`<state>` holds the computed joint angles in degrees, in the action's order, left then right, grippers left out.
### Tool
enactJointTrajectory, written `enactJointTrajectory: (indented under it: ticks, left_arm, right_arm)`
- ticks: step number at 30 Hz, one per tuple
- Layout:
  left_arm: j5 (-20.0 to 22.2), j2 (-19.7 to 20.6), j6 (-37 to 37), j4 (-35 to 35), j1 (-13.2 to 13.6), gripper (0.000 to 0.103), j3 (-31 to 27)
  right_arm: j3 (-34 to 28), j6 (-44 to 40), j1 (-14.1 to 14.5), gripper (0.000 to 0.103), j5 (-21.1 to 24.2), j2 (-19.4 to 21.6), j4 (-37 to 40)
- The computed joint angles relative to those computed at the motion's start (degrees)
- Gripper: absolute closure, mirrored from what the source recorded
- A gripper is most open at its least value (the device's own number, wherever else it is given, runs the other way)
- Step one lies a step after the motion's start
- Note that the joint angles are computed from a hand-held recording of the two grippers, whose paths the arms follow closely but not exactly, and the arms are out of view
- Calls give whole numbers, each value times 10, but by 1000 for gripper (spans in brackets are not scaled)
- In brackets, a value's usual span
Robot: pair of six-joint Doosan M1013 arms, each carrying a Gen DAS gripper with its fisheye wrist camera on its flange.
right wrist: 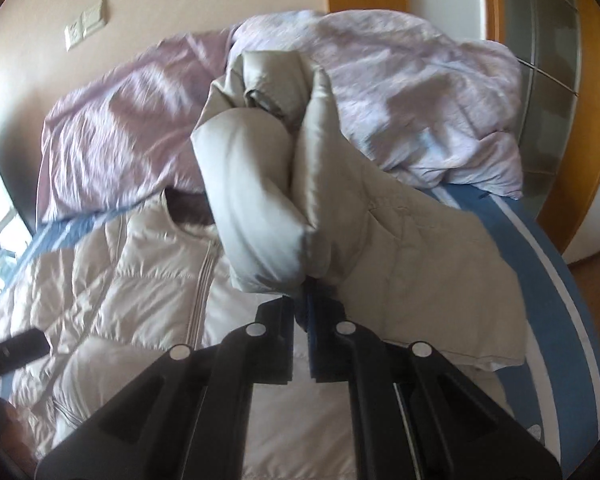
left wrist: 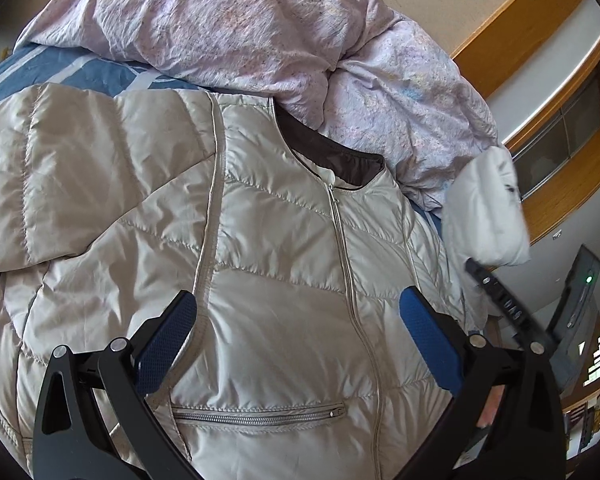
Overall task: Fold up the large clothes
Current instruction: 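Lift the sleeve with the right gripper and fold it across the jacket body, then close the left gripper on the sleeve cuff while the right gripper opens and releases it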
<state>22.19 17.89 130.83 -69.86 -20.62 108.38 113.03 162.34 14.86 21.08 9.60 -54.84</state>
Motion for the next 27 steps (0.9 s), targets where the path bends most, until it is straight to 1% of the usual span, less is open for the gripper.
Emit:
enactJointTrajectory:
  ticks: [1, 4, 6, 10, 12, 14, 15, 17, 18, 20, 22, 23, 25, 26, 27]
  left_arm:
    - [9, 2, 5, -11, 3, 1, -2]
    - [39, 13, -2, -24, 9, 1, -14]
    - [59, 22, -19, -23, 11, 1, -24]
    - [118, 46, -32, -57, 23, 1, -45]
    - [146, 59, -45, -72, 28, 1, -56]
    - [160, 69, -57, -69, 30, 1, -67]
    - [161, 73, -64, -63, 29, 1, -73]
    - [158, 78, -69, -58, 28, 1, -80]
    - [158, 80, -73, -54, 27, 1, -84]
    - [161, 87, -82, -41, 24, 1, -94]
    - [156, 92, -115, -2, 19, 1, -104]
    - [153, 93, -122, 10, 17, 1, -107]
    - [146, 95, -136, 30, 13, 1, -112]
    - [146, 96, -138, 32, 12, 3, -114]
    - [151, 98, -139, 32, 11, 8, -117]
  right_arm:
    - [-2, -17, 5, 97, 2, 5, 10]
    - [-12, -38, 24, 97, 23, 20, 6]
    - [-21, -67, 37, 97, 37, 32, 13]
    - [-39, -121, 49, 96, 46, 57, 41]
    - [-39, -142, 53, 95, 46, 63, 49]
    - [-41, -149, 63, 89, 58, 71, 34]
    - [-41, -148, 67, 87, 64, 74, 23]
    - [-41, -166, 71, 80, 66, 78, 28]
    - [-41, -183, 71, 73, 61, 79, 44]
    - [-38, -215, 68, 47, 42, 77, 74]
    - [-33, -208, 69, 42, 29, 73, 65]
    - [-32, -216, 69, 42, 25, 71, 72]
    - [-28, -246, 64, 42, 14, 63, 111]
    - [-25, -250, 63, 42, 8, 60, 121]
    - [-22, -254, 59, 42, 0, 55, 133]
